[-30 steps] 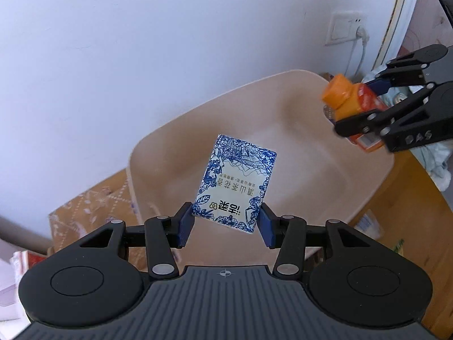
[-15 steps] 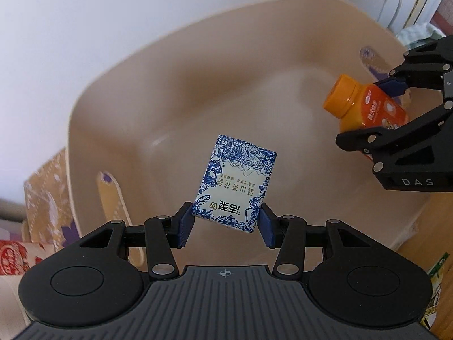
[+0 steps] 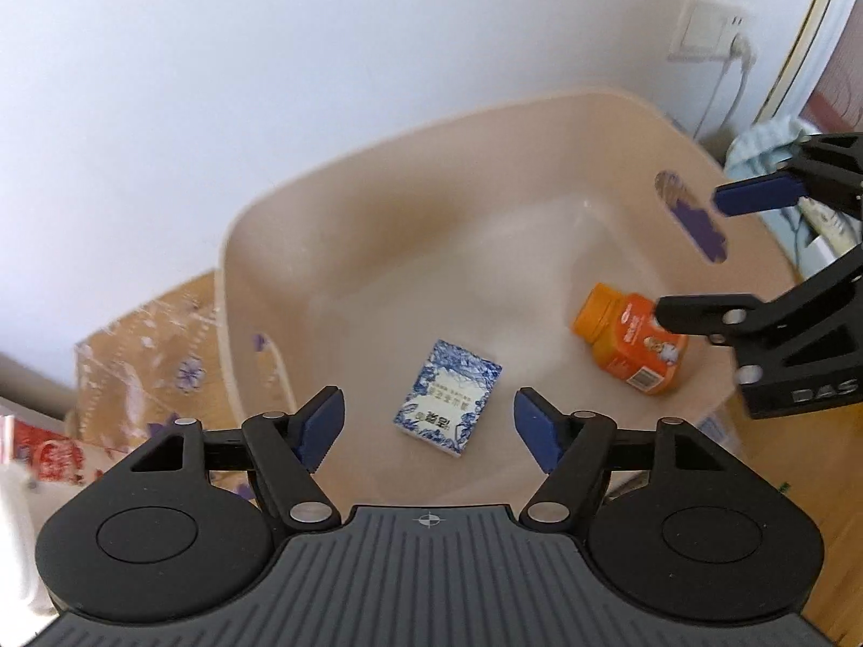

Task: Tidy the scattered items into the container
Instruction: 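Carry both items to the beige basket and open both tools to drop them, then grasp the white-red plush toy with the left tool while the right tool grasps the snack bag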

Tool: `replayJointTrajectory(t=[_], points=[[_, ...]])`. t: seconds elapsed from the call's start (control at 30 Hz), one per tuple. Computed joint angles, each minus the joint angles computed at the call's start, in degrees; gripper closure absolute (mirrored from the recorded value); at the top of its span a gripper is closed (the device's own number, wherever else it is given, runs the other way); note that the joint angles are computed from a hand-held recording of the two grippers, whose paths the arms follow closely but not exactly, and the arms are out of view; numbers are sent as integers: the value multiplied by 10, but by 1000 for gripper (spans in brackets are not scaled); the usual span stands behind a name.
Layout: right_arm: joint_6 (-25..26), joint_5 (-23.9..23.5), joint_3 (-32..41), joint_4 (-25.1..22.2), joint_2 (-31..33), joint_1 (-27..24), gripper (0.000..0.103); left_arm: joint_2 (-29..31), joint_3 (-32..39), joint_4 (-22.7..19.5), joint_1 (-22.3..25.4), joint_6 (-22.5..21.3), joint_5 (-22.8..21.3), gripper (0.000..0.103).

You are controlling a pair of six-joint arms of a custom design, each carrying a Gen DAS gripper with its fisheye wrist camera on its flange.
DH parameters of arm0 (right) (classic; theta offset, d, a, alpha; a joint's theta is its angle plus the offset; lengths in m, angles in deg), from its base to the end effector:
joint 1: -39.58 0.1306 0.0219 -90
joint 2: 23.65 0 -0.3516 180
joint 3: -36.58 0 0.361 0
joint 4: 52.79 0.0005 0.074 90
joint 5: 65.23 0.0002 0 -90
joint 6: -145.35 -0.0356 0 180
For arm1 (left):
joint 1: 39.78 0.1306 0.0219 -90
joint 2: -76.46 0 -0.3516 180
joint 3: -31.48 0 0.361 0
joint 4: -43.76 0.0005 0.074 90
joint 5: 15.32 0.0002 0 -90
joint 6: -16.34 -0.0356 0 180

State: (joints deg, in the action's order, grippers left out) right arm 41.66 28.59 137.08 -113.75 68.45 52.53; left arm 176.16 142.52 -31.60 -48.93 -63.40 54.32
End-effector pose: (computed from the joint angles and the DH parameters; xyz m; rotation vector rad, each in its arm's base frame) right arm 0.4473 0.0999 0.4476 0.0442 2.4884 0.1135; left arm 0.4777 -0.0649 0.4515 -0.1337 2.6140 0.3612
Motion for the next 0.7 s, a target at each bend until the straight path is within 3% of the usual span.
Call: replayJointTrajectory(t=[0.13,0.23,0.53,0.7], points=[[-19,48,-28,11,-41,26,0,-56,-38,-1,-8,10,-11,29],[-32,64,-39,-8,-65,36,0,-97,-63,-16,-15,17,-25,27],[-116,63,-88,-22,-110,100,0,-206,-161,-76,-22,55,-54,26],[-186,62,-116,-25,-112,137,0,-258,-222,-82,-18,63,-52,26]])
